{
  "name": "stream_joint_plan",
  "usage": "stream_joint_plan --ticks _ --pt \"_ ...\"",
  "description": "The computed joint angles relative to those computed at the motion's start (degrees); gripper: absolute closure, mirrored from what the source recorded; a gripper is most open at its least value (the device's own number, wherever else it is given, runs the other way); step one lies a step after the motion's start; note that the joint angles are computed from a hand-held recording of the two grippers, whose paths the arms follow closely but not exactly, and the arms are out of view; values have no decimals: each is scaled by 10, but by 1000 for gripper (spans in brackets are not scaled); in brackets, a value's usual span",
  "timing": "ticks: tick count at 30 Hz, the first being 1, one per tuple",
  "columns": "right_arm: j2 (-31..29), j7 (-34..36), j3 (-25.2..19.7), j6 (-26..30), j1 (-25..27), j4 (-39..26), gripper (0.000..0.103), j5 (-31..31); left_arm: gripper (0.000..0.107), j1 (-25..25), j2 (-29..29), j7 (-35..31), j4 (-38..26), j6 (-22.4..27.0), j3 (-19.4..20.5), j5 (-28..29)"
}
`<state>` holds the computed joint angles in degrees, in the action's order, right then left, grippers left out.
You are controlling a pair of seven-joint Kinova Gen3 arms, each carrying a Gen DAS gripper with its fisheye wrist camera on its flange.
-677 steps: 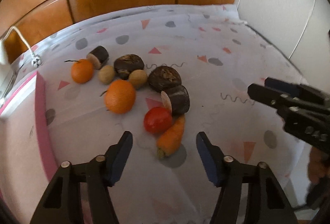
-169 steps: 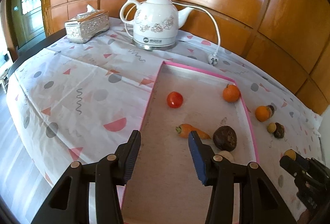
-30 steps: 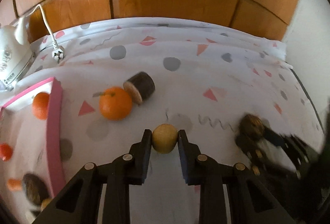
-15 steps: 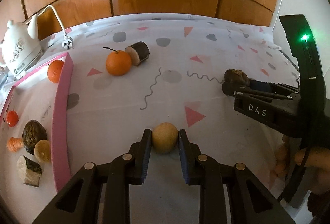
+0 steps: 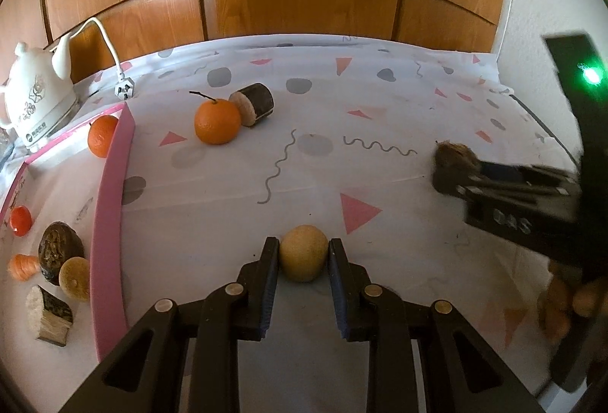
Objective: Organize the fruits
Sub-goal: 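Carry the beige fruit into the pink tray and open the left tool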
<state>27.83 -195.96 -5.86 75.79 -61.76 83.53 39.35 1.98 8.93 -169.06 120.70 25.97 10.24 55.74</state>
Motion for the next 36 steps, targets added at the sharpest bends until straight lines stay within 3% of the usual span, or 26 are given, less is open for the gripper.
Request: stream_joint_plan --ticks 4,8,16,22,28,36 --pt "-7 -70 0 8 -31 30 54 22 81 -2 0 -10 2 1 0 8" --pt "10 -54 -5 35 -28 6 54 21 81 -2 0 -19 4 0 0 16" --pt "8 -61 -5 32 -31 12 54 24 81 1 -1 -18 4 -2 -2 14" --pt "7 -63 -5 32 -31 12 54 24 82 8 -1 21 -7 6 -6 -22" --pt "10 -61 -5 36 -32 9 54 25 82 9 -4 119 -41 60 -17 -100" --pt "10 -61 -5 36 -31 9 54 25 82 -7 -44 131 -55 105 -40 -91"
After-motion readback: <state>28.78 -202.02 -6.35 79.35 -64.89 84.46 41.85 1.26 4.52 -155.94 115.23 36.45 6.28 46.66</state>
